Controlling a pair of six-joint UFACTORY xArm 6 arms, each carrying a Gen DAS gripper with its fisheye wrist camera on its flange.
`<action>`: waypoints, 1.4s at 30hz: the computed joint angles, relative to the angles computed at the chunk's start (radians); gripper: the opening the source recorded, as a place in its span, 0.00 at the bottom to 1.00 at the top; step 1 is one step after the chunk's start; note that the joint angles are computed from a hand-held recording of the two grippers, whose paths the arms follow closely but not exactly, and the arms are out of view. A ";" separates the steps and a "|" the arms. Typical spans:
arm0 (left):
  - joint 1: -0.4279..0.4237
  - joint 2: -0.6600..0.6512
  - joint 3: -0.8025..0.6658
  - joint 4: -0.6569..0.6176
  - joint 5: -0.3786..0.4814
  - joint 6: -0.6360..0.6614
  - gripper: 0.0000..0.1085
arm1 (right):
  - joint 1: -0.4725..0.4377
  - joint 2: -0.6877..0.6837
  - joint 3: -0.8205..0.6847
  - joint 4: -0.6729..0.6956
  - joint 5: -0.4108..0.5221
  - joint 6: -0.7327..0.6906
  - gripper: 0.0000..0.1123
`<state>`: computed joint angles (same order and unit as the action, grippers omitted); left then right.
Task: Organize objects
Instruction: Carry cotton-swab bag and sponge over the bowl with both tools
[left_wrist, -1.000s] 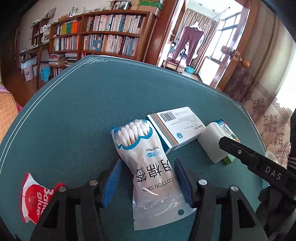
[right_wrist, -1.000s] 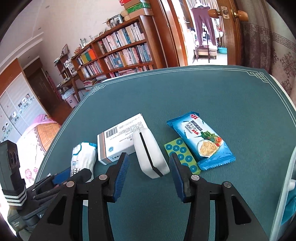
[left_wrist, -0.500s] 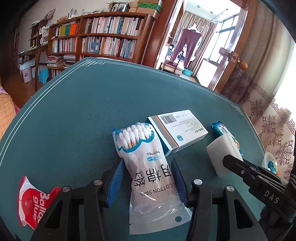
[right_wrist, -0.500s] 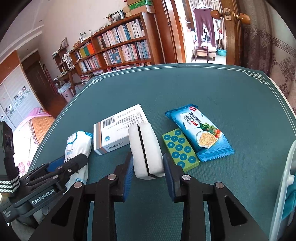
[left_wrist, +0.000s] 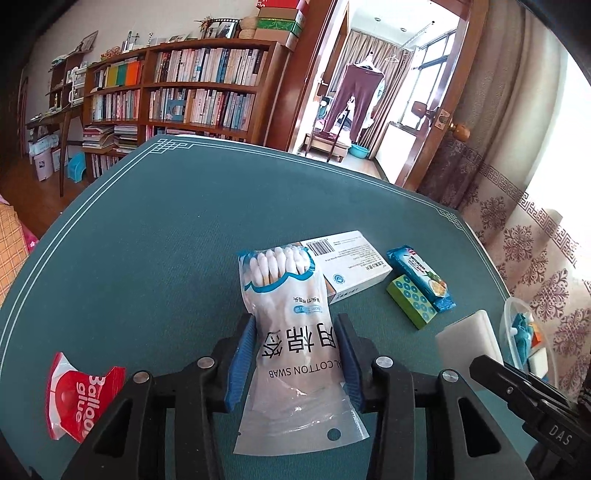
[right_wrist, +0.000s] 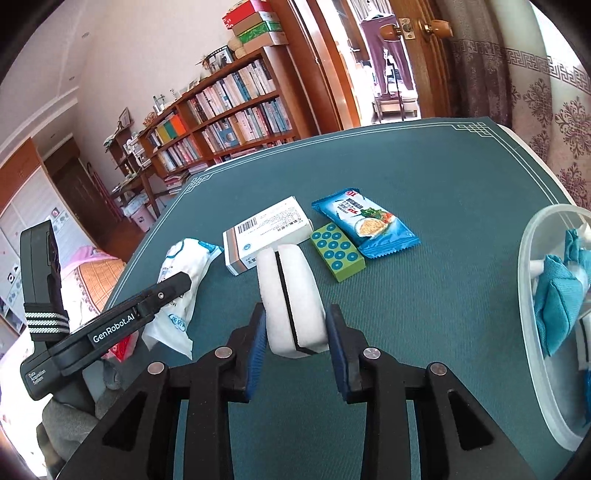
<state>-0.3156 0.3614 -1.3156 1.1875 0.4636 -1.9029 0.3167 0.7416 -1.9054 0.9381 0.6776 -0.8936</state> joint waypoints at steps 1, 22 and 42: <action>-0.004 0.000 -0.002 0.003 -0.002 0.003 0.42 | -0.004 -0.010 0.012 0.004 -0.004 -0.005 0.29; -0.110 0.088 -0.177 -0.117 -0.032 0.223 0.42 | -0.240 -0.087 0.032 0.008 -0.027 0.061 0.29; -0.239 0.520 -0.823 -0.649 0.075 0.922 0.42 | -0.370 0.383 -0.658 -0.303 0.187 0.428 0.29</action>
